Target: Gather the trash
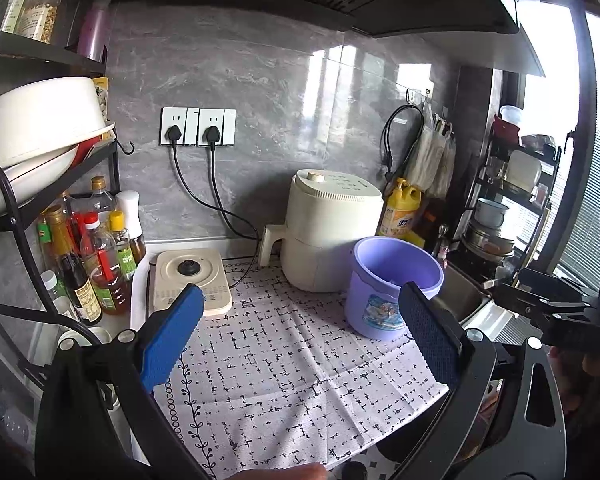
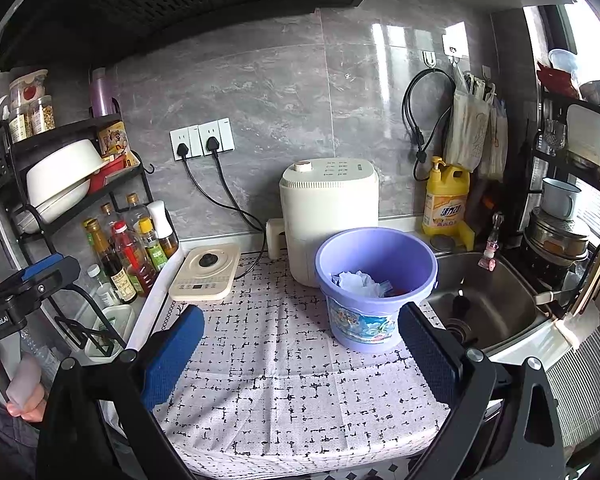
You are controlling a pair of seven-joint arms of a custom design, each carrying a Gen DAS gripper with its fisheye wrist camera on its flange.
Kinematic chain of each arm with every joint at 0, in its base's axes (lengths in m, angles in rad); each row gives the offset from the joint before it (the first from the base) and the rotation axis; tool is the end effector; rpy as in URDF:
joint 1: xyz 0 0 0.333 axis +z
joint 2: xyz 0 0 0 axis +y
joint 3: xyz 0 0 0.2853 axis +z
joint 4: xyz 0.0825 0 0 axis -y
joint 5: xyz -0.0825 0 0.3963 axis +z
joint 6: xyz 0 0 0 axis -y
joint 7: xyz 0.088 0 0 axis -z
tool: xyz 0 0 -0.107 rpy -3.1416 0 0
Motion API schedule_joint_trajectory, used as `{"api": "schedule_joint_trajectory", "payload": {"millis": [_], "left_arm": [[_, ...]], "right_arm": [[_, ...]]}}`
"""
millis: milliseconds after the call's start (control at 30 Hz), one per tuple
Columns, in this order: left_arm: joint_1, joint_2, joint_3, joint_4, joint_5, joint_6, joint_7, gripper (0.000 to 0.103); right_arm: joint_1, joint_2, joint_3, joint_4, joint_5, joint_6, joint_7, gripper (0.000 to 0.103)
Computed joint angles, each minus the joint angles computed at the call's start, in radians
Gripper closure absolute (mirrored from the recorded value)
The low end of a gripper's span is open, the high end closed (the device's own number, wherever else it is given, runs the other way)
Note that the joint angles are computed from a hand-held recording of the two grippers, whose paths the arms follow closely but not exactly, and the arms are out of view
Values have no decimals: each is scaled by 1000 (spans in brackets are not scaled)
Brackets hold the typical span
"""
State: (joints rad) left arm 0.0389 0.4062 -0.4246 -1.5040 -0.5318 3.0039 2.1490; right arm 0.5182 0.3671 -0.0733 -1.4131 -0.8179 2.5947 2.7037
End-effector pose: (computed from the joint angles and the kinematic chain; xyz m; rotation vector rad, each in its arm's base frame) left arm 0.6955 -0.1810 0.5425 -1.3144 1.8679 -1.3513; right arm 0.6405 0.3315 0.5527 -1.4718 1.6891 -0.8584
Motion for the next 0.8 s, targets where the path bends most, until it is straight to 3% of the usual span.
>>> {"api": "schedule_joint_trajectory", "payload": {"millis": [367,433,500,800], "left_arm": [[-18,22,25,41,23,-39,-30,6],[-48,31,59,50,59,-24,-73,6],[-45,46,54,64,72,-20,-85,6],[-111,163,118,222,206,-96,-235,6]], "right_arm": [[-1,17,-1,24,29,-20,-20,8],[-4,21,0,29,38,-25,-32,8],[-8,28,1,34,53,-30,-46,8],[-43,102,2,109,159,-27,-155,8]]}}
